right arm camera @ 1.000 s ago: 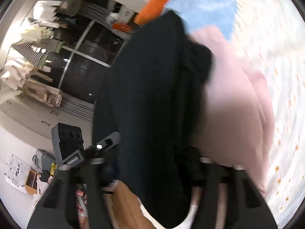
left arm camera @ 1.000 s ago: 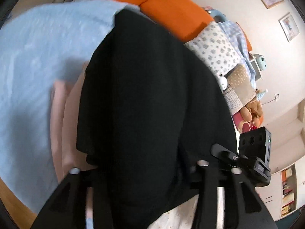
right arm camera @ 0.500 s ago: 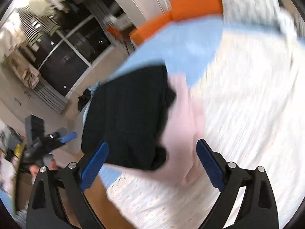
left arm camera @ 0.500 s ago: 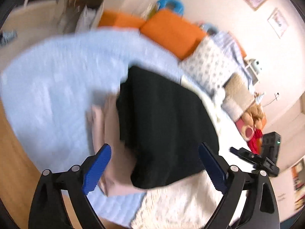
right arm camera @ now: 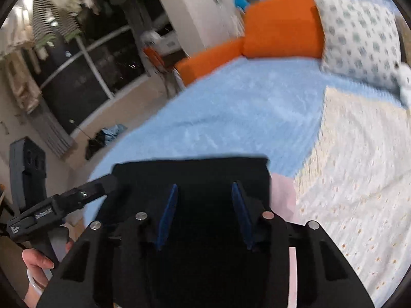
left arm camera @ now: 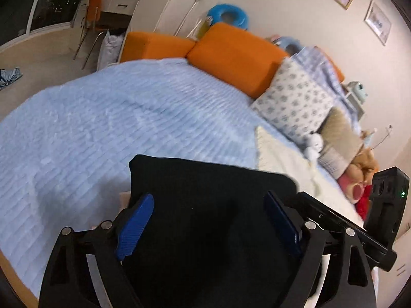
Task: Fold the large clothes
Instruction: 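Carry the black bundle with both tools and lower it onto the pink garment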
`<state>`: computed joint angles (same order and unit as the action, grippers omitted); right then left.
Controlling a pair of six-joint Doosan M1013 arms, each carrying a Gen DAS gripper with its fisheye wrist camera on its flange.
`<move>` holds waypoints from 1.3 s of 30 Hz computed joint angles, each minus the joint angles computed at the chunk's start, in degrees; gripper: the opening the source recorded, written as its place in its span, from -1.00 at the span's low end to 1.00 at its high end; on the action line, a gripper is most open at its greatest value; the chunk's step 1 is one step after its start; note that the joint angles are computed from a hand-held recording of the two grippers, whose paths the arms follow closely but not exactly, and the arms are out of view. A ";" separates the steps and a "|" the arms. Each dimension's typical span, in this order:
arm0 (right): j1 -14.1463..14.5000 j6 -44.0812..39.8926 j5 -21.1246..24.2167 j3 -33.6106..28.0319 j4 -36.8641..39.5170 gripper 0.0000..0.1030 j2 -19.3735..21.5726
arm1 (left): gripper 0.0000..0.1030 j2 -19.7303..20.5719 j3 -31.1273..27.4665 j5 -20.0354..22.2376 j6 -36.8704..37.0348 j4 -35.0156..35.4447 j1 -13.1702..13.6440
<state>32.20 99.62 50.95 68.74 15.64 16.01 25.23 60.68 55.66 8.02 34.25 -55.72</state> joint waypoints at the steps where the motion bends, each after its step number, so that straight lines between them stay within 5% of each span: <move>1: -0.30 0.19 0.10 0.63 0.78 -0.18 0.46 | 0.71 0.09 0.98 -0.88 -0.29 -0.04 0.33; 4: -0.73 -0.64 -1.40 2.68 2.74 -0.17 0.65 | 0.80 1.60 0.77 0.30 3.29 1.16 0.34; 8: 0.77 -0.47 -0.97 2.19 -3.60 -0.11 0.69 | 0.86 3.53 -1.71 4.89 4.58 5.03 -0.93; 12: 1.64 -0.88 -1.00 2.63 -7.58 0.30 -1.30 | 0.86 3.27 -4.02 9.07 6.26 5.58 -2.56; 17: 3.52 0.10 -6.87 7.62 -13.00 0.51 -7.14 | 0.86 0.44 -1.62 11.50 -0.08 13.46 -7.12; 25: 6.10 2.80 -7.04 11.49 -19.69 0.54 -9.64 | 0.86 0.78 -0.79 14.64 -3.08 12.85 -8.97; 33: 3.81 2.35 -5.91 14.76 -12.41 0.69 -8.91 | 0.89 0.46 3.28 11.20 -4.68 6.09 -7.18; 39: 5.62 2.49 -7.75 15.51 -17.77 0.74 -11.82 | 0.89 1.85 -0.57 19.22 -3.35 13.39 -10.13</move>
<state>37.83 102.11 43.20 84.26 -2.13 4.19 27.08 60.10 74.89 4.67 47.64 -65.85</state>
